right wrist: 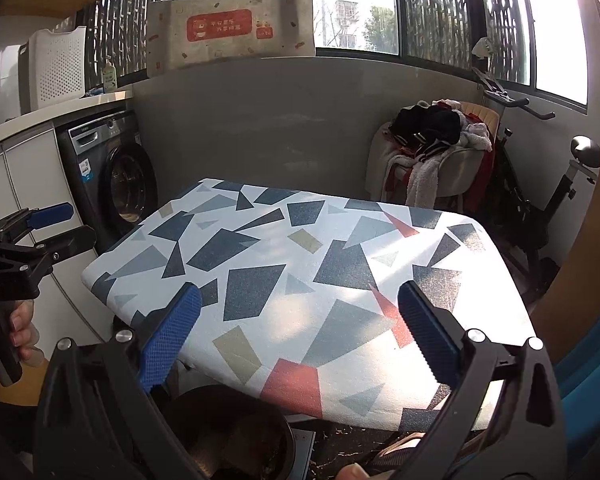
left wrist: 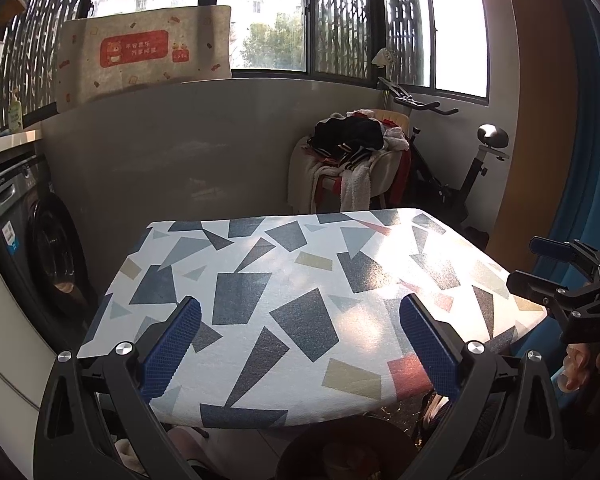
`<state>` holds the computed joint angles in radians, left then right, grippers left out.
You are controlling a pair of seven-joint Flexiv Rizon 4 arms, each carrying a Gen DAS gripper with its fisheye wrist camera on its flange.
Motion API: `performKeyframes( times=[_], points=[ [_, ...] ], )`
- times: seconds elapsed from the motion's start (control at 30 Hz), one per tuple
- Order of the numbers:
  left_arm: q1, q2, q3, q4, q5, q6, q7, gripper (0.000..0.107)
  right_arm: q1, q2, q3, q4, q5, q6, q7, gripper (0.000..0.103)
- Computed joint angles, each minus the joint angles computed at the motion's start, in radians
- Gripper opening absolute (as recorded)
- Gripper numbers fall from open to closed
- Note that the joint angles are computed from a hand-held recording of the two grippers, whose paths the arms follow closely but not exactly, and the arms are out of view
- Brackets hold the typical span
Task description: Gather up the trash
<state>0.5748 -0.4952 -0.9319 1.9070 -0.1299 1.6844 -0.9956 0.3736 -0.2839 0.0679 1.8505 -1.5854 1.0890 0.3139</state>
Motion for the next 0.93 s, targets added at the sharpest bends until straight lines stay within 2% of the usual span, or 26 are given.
performKeyframes(
  times=[0.6, 0.93],
  points=[
    [0.000, -0.007, 0.005, 0.009, 0.024, 0.010, -0.015, 0.097, -0.003, 0.002, 0.002, 0.001, -0.017, -0.009, 0.020, 0.097],
    [-0.031, 0.012, 0.047, 0.010, 0.007, 0.005, -0.018, 0.097, 0.003, -0.002, 0.002, -0.002, -0.007, -0.013, 0.011, 0.097]
  ],
)
